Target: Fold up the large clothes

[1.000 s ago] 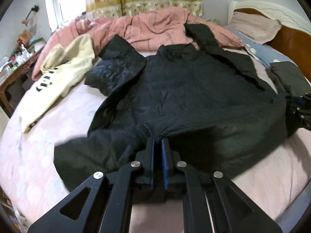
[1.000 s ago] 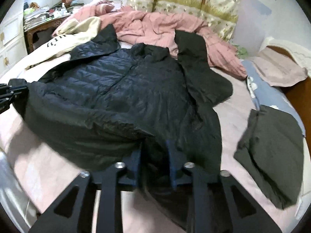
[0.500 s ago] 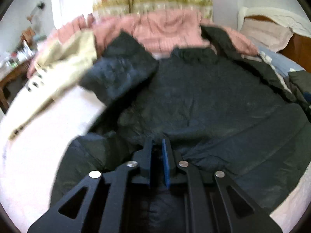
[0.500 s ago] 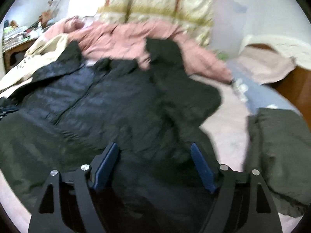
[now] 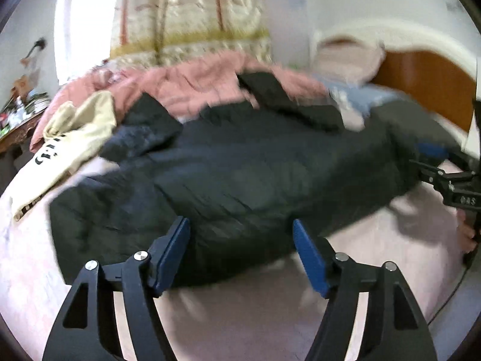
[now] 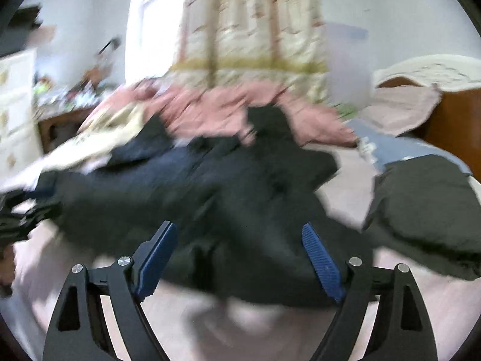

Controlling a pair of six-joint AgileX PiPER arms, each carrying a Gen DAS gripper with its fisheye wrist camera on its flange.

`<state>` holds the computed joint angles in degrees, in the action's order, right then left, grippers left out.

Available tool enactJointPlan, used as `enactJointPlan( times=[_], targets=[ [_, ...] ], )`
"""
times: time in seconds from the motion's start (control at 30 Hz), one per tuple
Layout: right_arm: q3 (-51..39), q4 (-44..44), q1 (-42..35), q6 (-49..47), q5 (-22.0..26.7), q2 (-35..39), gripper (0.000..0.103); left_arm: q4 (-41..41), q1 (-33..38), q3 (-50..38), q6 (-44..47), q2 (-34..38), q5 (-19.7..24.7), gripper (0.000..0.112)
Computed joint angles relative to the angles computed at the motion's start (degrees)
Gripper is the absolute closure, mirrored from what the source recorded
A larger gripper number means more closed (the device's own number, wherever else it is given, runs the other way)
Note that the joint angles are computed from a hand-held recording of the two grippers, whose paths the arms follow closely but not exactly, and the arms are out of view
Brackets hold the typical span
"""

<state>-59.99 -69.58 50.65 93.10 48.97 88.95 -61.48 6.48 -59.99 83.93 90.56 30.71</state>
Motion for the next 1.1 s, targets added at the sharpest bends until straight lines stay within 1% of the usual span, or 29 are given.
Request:
enactJointPlan(
  times=[0.03,0.1,0.13,0.17,0.2,0.23,0.3,0.4,0.47,0.5,0.57,0.6,0.63,0.67,0.73,0.77,0.8,0.83,0.87,0.9,0.93,1.0,1.03,1.07,1.1],
  targets=[
    [-2.22,2.18,0.68,-4.10,2.32,2.94,0.016,5.36,-2.22,-1.12,-5.65,1.54,-1.94,0.042],
    [-6.57,4.68,-0.11,-9.67,6.04,8.01,0.016,14.87,-4.80,-5.14,-16.85,5.82,-2.36,0.041],
    [-8.37,6.29,-1.69,-11.45,5.93,9.39,0.016,16.72,-5.32,-7.08,-20.03,7.21,-2.42,0.041],
    [-8.91,6.26,-2.57,-11.03,5.40,9.49,0.016,16.28,-5.31,-8.65,-21.08,8.08,-2.30,0.041],
    [-9.44,4.38,-3.38,-8.76,5.51,9.36,0.016,14.66,-5.14,-10.07,-20.93,8.79,-1.99,0.041],
    [-9.66,2.56,-3.64,-7.12,6.53,9.24,0.016,14.76,-5.31,-11.87,-21.95,9.62,-1.78,0.041],
    [-12.04,-2.12,-3.96,-4.35,11.63,10.52,0.016,18.10,-6.62,-15.18,-25.92,11.76,-3.32,0.041],
    [-14.96,-6.99,-4.63,-2.62,16.35,12.12,0.016,23.36,-7.89,-21.60,-33.04,16.61,-3.65,0.040],
    [-13.72,-8.65,-4.29,0.11,14.51,10.31,0.016,27.19,-8.62,-26.05,-39.12,20.14,-4.12,0.040],
    [-11.46,-9.77,-4.14,2.69,11.24,8.27,0.016,28.82,-8.63,-28.32,-41.63,21.93,-3.81,0.040],
    [-6.66,-11.67,-5.11,6.38,0.09,4.51,0.016,30.80,-8.48,-32.10,-45.45,24.55,-2.03,0.040],
    [-5.90,-11.08,-5.50,5.71,-4.80,4.32,0.016,31.54,-8.31,-34.43,-47.01,26.03,-0.89,0.040],
    [-6.68,-9.74,-6.27,3.12,-7.39,5.37,0.016,32.21,-8.29,-35.86,-48.16,26.95,-0.28,0.040],
    [-8.83,-6.86,-6.78,-1.23,-7.69,7.36,0.016,32.78,-8.24,-37.73,-49.16,28.15,0.53,0.040],
    [-17.64,3.07,-8.80,-12.61,-3.76,14.67,0.016,33.26,-8.15,-39.59,-50.13,29.50,1.45,0.040],
    [-20.75,8.80,-10.79,-17.18,-4.12,16.76,0.016,32.57,-7.85,-40.57,-49.83,30.20,2.25,0.040],
    [-22.33,14.53,-13.73,-20.12,-6.27,18.05,0.016,31.55,-7.52,-40.92,-49.18,30.45,2.85,0.040],
    [-22.75,20.26,-17.15,-21.88,-9.77,18.56,0.016,29.57,-6.88,-41.09,-47.63,30.58,3.53,0.040],
    [-23.06,25.99,-19.67,-24.77,-11.84,18.54,0.016,26.78,-6.12,-41.00,-45.28,30.48,4.02,0.041],
    [-22.42,30.38,-21.86,-25.95,-13.56,18.23,0.016,22.21,-5.09,-39.63,-40.99,29.60,3.82,0.041],
    [-20.95,32.48,-23.06,-24.91,-13.61,17.22,0.016,17.48,-4.18,-37.06,-36.13,27.94,2.49,0.041],
    [-16.73,30.82,-23.95,-20.58,-15.96,14.47,0.016,7.72,-2.57,-31.47,-24.67,23.88,-0.08,0.041],
    [-14.34,27.10,-23.53,-16.34,-17.74,13.41,0.016,4.49,-2.02,-28.66,-19.61,21.58,-1.62,0.040],
    [-12.29,22.84,-23.37,-12.49,-19.38,11.99,0.016,3.37,-1.88,-26.96,-16.84,20.06,-3.31,0.039],
    [-10.99,17.63,-22.85,-8.78,-20.41,10.69,0.016,2.24,-1.66,-26.14,-14.45,19.20,-3.96,0.039]
  ],
)
